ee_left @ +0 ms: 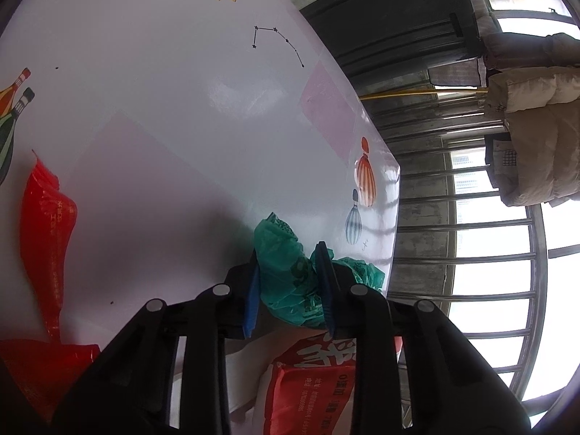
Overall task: Collect trash
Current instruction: 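Grasp the green plastic bag with the left gripper while the right gripper grasps the red-and-white snack bag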
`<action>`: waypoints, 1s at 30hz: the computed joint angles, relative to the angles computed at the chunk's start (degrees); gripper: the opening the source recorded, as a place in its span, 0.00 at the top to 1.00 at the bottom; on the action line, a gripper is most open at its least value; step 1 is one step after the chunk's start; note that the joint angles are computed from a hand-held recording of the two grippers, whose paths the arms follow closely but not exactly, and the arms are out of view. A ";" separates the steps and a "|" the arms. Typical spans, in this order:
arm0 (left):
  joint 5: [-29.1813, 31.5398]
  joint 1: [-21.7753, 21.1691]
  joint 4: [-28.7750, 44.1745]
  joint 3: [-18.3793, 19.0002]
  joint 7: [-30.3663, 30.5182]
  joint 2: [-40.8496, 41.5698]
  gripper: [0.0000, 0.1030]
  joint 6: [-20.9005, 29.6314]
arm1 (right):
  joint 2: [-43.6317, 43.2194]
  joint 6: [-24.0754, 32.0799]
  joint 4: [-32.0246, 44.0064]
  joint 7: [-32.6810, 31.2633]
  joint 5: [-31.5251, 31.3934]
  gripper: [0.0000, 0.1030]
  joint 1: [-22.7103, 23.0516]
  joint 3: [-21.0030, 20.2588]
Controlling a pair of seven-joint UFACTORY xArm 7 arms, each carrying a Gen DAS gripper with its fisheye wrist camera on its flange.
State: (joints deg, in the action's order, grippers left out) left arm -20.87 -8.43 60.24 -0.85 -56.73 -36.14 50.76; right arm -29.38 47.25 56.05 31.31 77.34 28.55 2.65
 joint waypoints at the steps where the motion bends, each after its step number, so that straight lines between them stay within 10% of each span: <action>1: -0.03 -0.01 -0.16 0.00 0.11 -0.28 0.76 -0.44 | -0.05 -0.43 -0.29 -0.53 0.90 0.78 0.17 -0.03; 17: 0.77 -0.04 4.18 0.29 -0.29 -4.41 0.81 -3.23 | 2.49 -1.46 8.14 -15.11 19.07 0.97 1.22 0.60; 30: 3.81 -1.86 18.55 -2.20 1.72 -7.72 0.81 2.59 | -8.39 0.59 11.99 -14.85 12.15 0.97 0.92 -2.50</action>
State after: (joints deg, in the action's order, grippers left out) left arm -17.07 -10.28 78.79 -3.05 -55.01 -43.86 53.35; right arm -37.77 47.83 68.03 16.46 89.49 29.47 0.15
